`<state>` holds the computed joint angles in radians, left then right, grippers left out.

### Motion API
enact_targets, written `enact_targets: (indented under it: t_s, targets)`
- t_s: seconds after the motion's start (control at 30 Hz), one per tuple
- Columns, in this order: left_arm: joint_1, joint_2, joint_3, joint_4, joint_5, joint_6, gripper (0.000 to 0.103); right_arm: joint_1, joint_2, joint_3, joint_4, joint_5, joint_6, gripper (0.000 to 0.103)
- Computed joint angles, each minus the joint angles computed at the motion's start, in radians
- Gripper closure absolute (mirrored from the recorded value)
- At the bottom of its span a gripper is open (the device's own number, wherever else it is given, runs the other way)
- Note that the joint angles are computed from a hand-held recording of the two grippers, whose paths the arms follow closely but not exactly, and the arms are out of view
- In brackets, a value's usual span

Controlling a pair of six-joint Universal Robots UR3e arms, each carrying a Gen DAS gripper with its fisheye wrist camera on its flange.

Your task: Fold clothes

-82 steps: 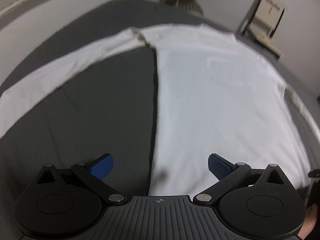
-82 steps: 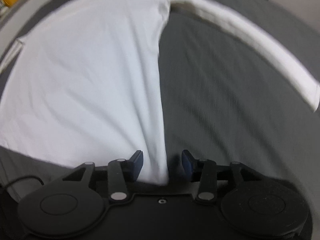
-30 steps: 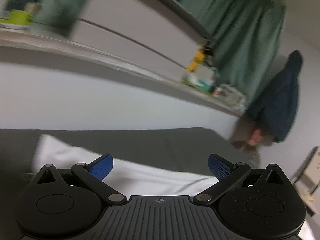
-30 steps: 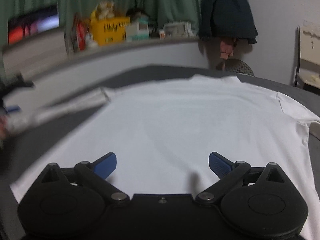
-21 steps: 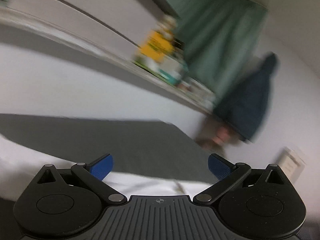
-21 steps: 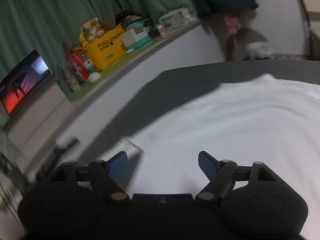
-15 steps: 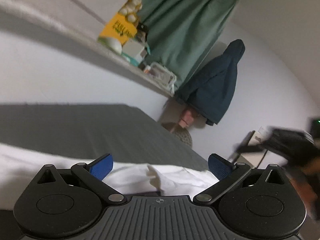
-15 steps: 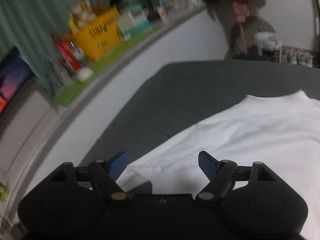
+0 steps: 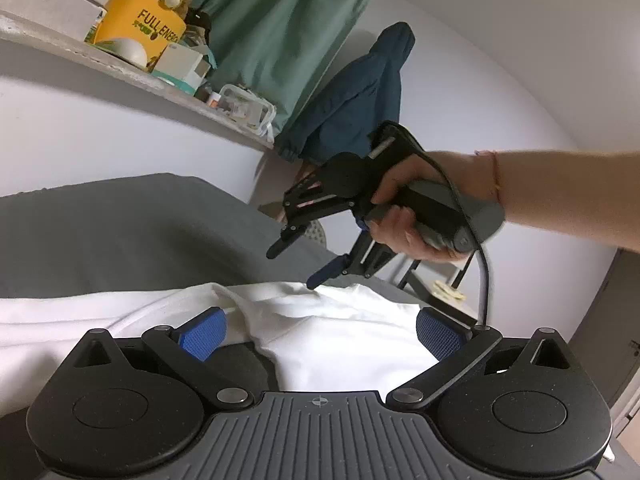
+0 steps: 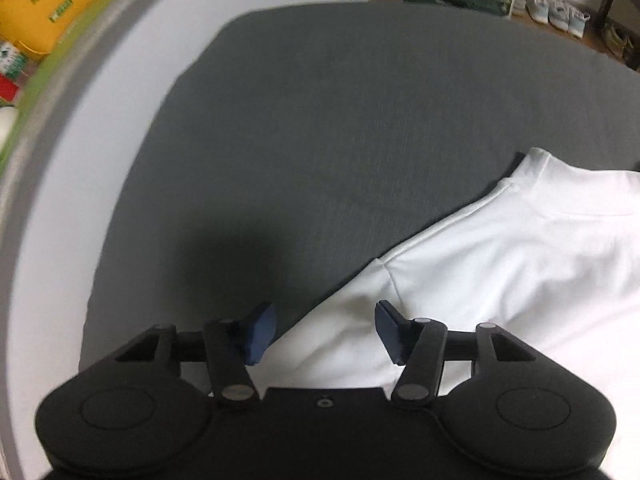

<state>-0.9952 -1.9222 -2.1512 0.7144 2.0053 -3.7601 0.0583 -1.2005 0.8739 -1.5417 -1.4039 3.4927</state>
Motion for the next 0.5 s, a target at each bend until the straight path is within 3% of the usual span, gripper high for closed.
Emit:
enact_targets:
  t_s: [0.17,0.27,0.4,0.5]
  targets:
    - [-0.013,0.020,-0.019,0.001,0.003,-0.012,0.000,0.025,0.047,-0.074,0.060,-0.054,-0.010,0.049]
    - [-0.009,0.023,-0.027,0.017,-0.030,0.005,0.000,0.052,0.100,-0.200,0.149,-0.139,-0.137,0.049]
    - [0.009,0.024,-0.020,0.004,-0.122,0.046,0.000,0.074,0.150,-0.334,0.243,-0.195,-0.545,0.053]
    - [0.007,0.029,-0.011,-0.033,-0.149,0.074,0.000,0.095,0.041,-0.134,0.112,-0.236,-0.956,0.056]
